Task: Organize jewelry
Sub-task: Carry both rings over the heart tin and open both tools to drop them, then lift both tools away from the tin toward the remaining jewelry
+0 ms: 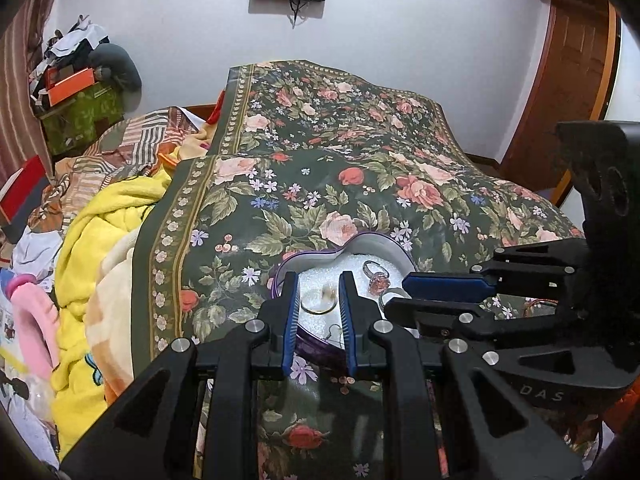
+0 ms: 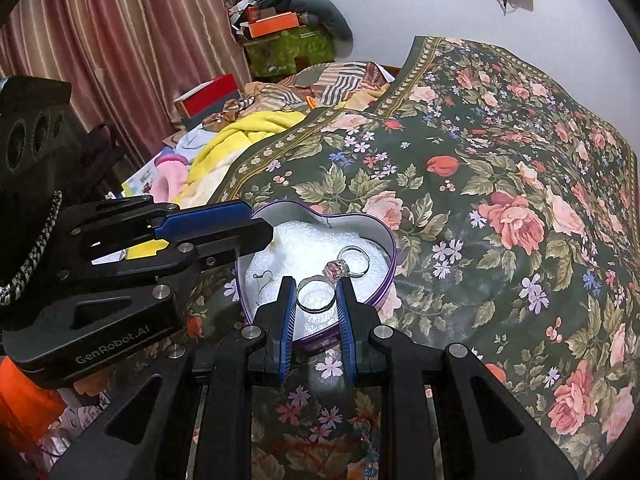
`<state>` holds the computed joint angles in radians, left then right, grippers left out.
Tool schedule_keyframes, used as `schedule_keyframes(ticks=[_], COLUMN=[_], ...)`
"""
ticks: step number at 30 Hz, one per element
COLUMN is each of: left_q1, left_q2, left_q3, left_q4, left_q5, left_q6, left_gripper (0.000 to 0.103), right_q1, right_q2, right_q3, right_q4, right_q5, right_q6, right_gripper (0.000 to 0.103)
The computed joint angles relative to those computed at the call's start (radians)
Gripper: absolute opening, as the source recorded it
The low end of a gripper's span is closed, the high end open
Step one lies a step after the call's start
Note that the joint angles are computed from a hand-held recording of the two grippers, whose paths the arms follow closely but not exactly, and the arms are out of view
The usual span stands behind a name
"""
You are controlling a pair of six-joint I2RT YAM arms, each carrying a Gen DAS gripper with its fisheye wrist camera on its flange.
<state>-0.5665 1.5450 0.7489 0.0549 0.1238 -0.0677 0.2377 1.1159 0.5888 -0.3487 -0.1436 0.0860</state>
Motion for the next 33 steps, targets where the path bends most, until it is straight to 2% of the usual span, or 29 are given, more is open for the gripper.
schedule_keyframes(ticks=[7, 10, 15, 21, 27, 30, 33], left_q1=[-0.004, -0.012, -0.043, -0.093, -0.186, -0.241, -0.308], left_q2=[-0.008, -0.021, -0.089, -0.183, -0.275, -0.294, -0.287], left_q3=[0.004, 0.0, -0.017, -0.029, -0.036, -0.036, -0.033], left_q4=[-0.016, -0.02, -0.047, -0.096, -0.156, -0.181, -0.205], left_q5=[0.0, -0.014, -0.05, -0.09, -0.139, -0.164, -0.213], left_q6=[-0.006, -0.003, -0.001, -0.005, -0.022, -0.026, -0.028], left_gripper=[0.018, 0.018, 0.018, 0.018, 0.02, 0.028, 0.028], right_q1=[0.005, 0.008, -0.004, -0.06, -0.194, -0.299, -0.436], right_q2=[-0.015, -0.049, -0.133, -0.285, -0.457, -0.518, -0.574], right_q3=[0.014, 0.013, 0.007, 0.014, 0.034, 0.044, 0.045], right_q4=[-0.037, -0.059, -0.107, -0.224, -0.391, -0.468, -0.54], right_q5=[0.007, 0.015, 0.02, 0.035, 0.016, -0.017, -0.079], right_q6=[-0.005, -0.006, -0.003, -0.018, -0.08, -0.144, -0.226], right_gripper=[0.019, 0.023, 0.023, 0.024, 0.024, 0.025, 0.026])
